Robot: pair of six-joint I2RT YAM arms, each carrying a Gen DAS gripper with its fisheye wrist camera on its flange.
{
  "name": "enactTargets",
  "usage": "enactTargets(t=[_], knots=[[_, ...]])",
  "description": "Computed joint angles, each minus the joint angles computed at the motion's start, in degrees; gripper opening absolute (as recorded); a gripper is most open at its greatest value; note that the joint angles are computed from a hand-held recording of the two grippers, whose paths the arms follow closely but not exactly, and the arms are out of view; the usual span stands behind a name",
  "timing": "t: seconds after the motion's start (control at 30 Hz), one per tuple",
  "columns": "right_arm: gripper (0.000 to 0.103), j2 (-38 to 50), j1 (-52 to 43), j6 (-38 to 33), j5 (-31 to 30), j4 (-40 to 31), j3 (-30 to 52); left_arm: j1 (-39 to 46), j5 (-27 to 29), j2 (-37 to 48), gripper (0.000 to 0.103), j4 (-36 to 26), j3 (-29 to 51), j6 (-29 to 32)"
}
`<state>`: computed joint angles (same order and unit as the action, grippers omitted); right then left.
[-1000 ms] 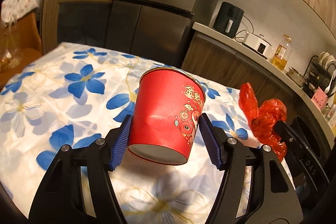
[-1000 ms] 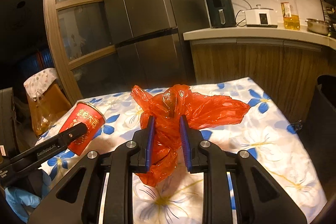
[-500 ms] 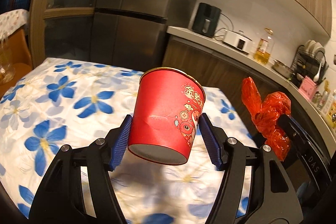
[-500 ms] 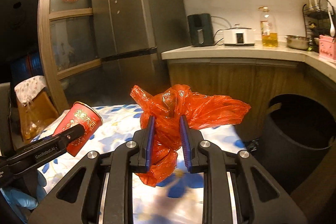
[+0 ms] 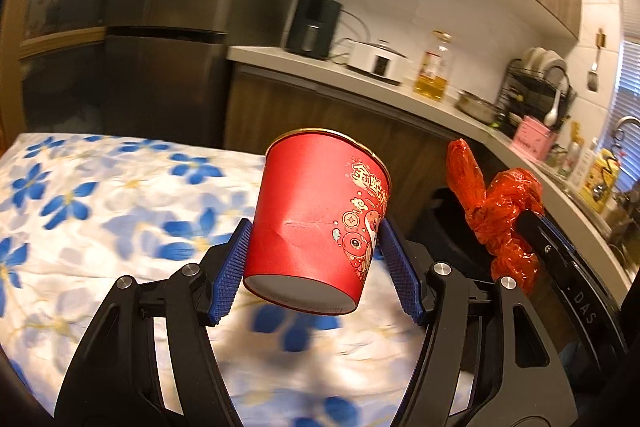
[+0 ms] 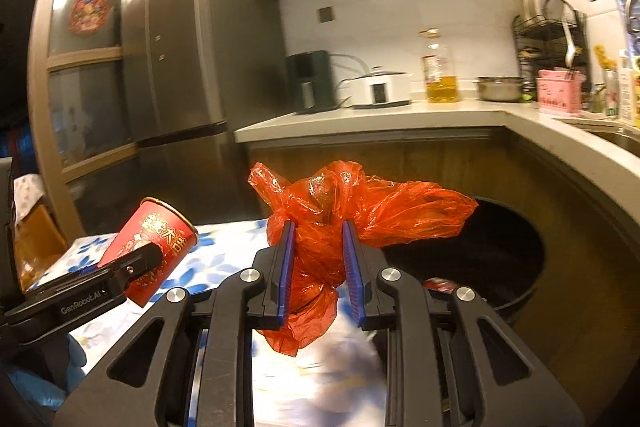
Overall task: Collect trash
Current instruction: 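Carry the red cup and red bag over the black bin with both grippers, then open both grippers to drop the cup and bag into the bin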
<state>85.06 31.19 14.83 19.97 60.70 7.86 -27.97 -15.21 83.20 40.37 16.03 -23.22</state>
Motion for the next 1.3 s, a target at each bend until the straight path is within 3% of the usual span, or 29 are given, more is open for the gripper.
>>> enactTargets(t=[0.27, 0.63, 0.87, 1.3], knots=[[0.025, -7.2, -16.77, -1.95, -8.51, 0.51, -5.22, -11.89, -4.57, 11.59, 0.064, 1.06, 12.66, -0.2], [0.025, -2.59, -31.9, -2.74, -18.79, 4.31, -2.96, -15.29, -2.34, 26.73, 0.064, 2.34, 29.43, 1.11], [0.025, 3.05, -35.37, -3.1, -22.13, 8.11, -0.33, -15.61, -2.1, 32.12, 0.064, 2.01, 35.56, 3.28], [0.027, 10.02, -36.22, -2.66, -23.95, 10.44, 3.12, -13.86, 1.59, 37.18, 0.067, 3.1, 39.39, 3.58]])
